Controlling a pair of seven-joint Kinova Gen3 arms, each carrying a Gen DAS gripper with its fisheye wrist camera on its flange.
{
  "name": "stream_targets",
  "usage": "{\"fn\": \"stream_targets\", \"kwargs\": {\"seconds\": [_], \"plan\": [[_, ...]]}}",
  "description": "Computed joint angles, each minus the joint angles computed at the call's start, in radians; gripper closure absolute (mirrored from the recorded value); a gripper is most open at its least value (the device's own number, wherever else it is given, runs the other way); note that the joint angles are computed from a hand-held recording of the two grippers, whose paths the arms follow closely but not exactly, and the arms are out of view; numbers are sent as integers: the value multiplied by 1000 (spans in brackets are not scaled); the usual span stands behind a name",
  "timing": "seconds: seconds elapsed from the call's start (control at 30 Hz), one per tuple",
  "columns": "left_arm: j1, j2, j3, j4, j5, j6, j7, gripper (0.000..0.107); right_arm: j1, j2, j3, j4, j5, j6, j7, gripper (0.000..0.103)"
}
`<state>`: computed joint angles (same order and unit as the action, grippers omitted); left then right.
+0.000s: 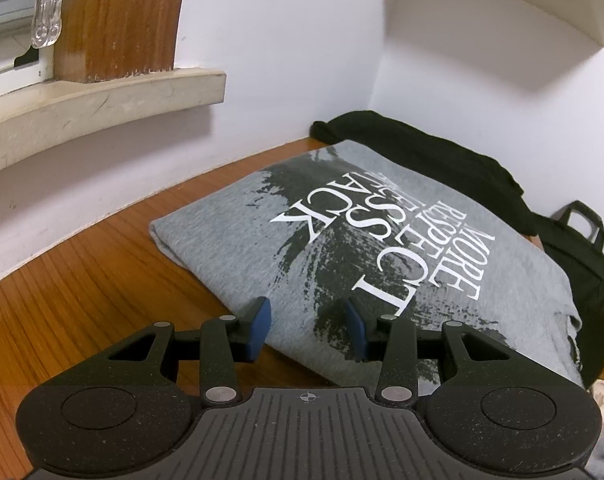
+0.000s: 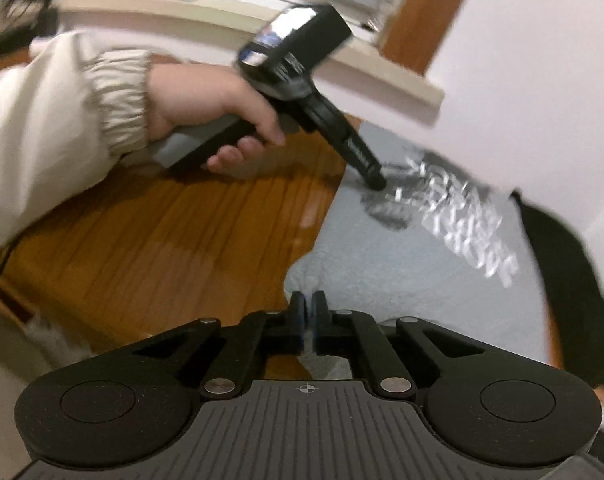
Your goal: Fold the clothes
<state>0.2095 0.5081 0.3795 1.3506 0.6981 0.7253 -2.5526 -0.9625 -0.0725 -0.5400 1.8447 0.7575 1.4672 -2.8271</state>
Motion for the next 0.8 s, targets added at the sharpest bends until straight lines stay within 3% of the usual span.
{"fn": "stream_targets", "kwargs": {"seconds": [0.1, 0.23, 0.4, 0.53, 0.73, 0.8], "plan": [[5, 0, -3, 0, -6, -3, 0, 62, -16, 29, -2, -28, -14, 46, 85, 100], [7, 0, -4, -3, -12, -4, 2, 62, -16, 16, 24, -3, -35, -8, 84, 98], [4, 3, -2, -6, -12, 3, 2, 62, 8, -13, 5, 20, -8, -50, 13, 75], [4, 2, -3, -6, -14, 2, -1, 62, 15, -11, -8, 38, 45, -50, -53, 75], [0, -1, -6, -7, -11, 12, 5, 62, 55, -29, 19, 109, 88, -149, -129, 75], [-15, -33, -4, 29, 10, -3, -5, 62, 55, -19, 4, 115, 115, -140, -144, 75]]}}
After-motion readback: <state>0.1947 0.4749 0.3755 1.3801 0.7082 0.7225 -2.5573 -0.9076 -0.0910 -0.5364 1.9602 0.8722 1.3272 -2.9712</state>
